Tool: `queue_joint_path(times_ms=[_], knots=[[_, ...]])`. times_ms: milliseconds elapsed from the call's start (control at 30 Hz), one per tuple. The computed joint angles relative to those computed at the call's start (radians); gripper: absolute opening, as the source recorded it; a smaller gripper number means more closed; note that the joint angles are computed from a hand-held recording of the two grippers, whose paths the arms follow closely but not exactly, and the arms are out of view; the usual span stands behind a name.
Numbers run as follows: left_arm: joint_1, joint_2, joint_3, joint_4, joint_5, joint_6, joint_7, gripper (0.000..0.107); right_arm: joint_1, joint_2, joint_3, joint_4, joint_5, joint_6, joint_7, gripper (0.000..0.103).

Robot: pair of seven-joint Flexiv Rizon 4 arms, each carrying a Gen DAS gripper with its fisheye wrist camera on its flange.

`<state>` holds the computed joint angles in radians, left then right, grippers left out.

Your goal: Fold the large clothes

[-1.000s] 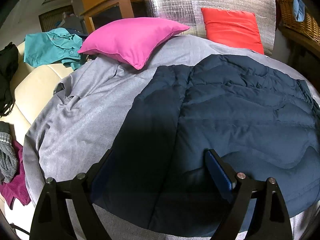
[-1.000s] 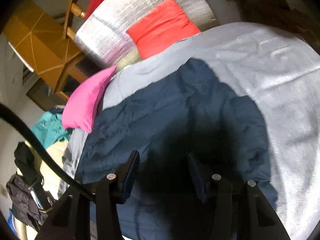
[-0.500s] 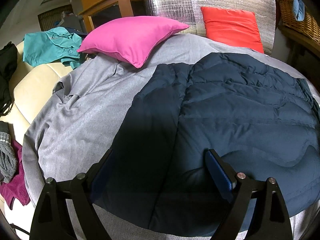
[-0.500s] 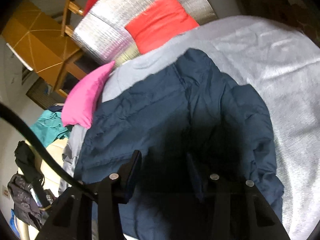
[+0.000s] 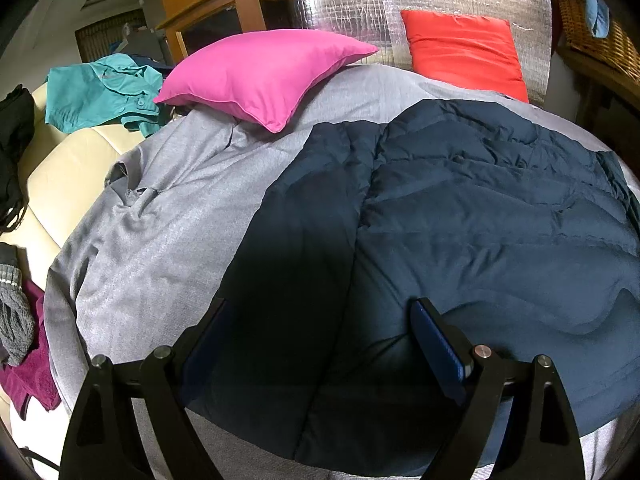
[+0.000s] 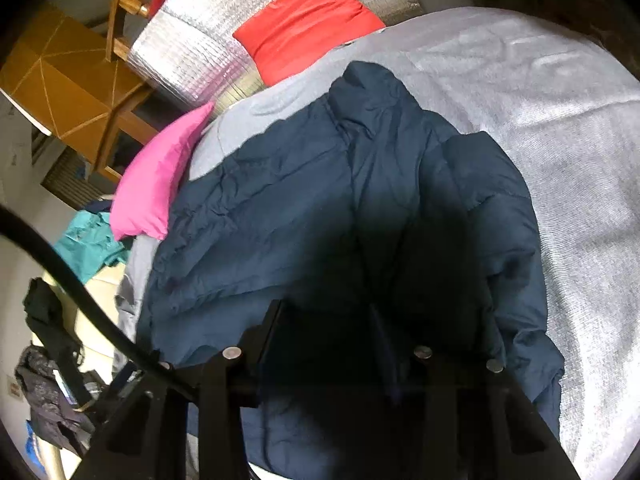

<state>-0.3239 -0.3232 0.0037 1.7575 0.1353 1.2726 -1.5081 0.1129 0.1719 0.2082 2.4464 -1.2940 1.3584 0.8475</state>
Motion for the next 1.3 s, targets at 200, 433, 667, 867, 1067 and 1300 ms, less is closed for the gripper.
queue_joint_path(times_ms=[200,433,667,867,1067,1300], knots=[[0.001,0.000,-0.001,-0.002,0.000,-0.007,0.000,0.091,-0.024,0.061,-0.012,0.009,-0.182,0.022,0.119,0.047],[0.000,-0.004,-0.001,-0.006,0.005,-0.008,0.001,0.091,-0.012,0.003,-0.013,0.018,-0.039,0.067,0.020,0.047],[0.015,0.002,-0.017,-0.001,-0.028,-0.014,0.022,0.091,-0.060,0.038,-0.051,0.015,-0.281,0.130,0.238,0.046],[0.031,0.034,-0.035,0.053,-0.073,0.042,0.044,0.091,0.034,0.101,0.051,0.025,-0.012,-0.142,-0.013,0.060],[0.014,0.039,-0.020,0.079,-0.042,0.062,0.057,0.091,0.129,0.053,0.106,-0.016,0.209,-0.298,-0.195,0.060],[0.026,0.104,-0.012,0.125,-0.052,0.051,0.049,0.091,0.209,0.102,0.185,-0.040,0.281,-0.560,-0.194,0.061]])
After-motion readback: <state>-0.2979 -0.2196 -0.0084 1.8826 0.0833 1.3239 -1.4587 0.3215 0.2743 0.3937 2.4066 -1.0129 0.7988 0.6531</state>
